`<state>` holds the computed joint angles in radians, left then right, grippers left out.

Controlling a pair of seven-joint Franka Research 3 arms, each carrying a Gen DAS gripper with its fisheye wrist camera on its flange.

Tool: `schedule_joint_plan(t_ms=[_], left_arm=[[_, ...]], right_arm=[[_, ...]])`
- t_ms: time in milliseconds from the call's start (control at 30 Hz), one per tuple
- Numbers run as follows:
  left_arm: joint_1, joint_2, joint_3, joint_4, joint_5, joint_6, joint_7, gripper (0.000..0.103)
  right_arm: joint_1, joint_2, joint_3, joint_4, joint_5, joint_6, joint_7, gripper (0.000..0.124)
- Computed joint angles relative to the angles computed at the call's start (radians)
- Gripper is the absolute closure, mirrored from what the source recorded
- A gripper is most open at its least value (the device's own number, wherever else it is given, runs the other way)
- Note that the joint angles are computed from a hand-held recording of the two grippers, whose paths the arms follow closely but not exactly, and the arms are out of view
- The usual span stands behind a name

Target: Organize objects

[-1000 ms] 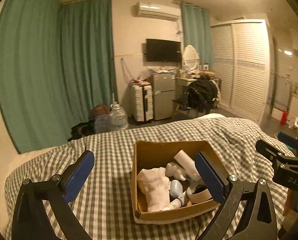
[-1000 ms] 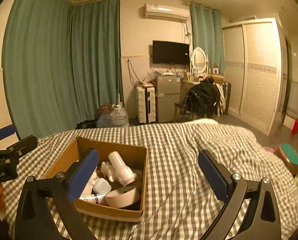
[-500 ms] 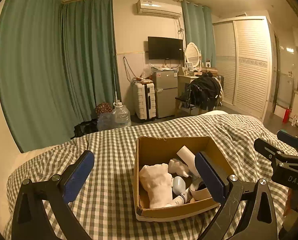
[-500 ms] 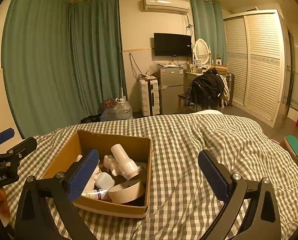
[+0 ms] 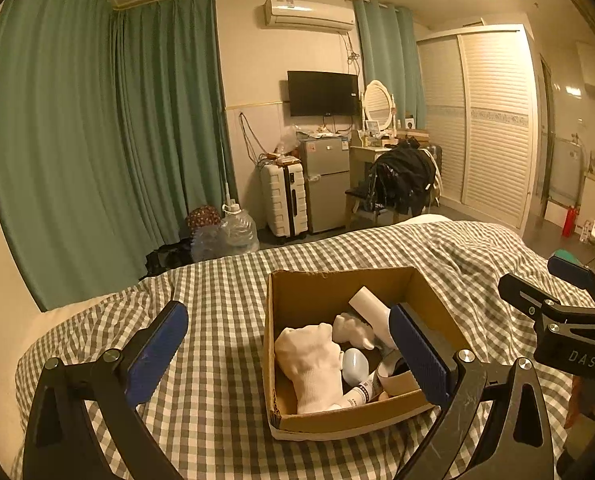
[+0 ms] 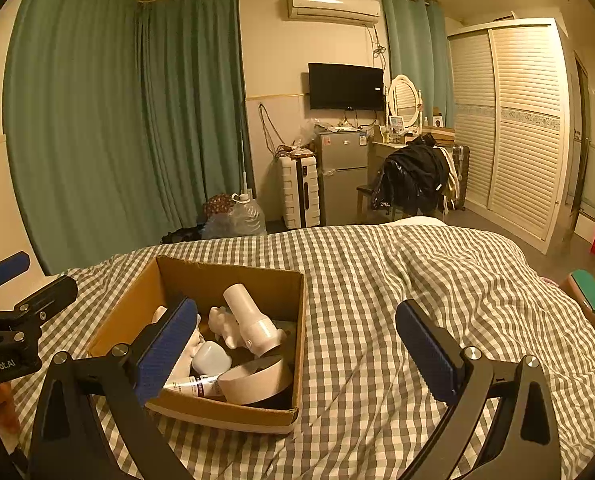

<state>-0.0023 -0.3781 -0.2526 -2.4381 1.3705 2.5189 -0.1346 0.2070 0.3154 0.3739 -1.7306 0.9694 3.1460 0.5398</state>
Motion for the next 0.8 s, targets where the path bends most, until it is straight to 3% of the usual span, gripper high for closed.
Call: schedule_joint_plan(t_ms=[800], left_arm=[[0.000, 0.012, 0.010, 0.005, -0.037, 0.025, 0.044, 0.000]], right_arm=[[0.012, -0.002, -0.014, -0.012, -0.045, -0.013, 0.041, 0.024]])
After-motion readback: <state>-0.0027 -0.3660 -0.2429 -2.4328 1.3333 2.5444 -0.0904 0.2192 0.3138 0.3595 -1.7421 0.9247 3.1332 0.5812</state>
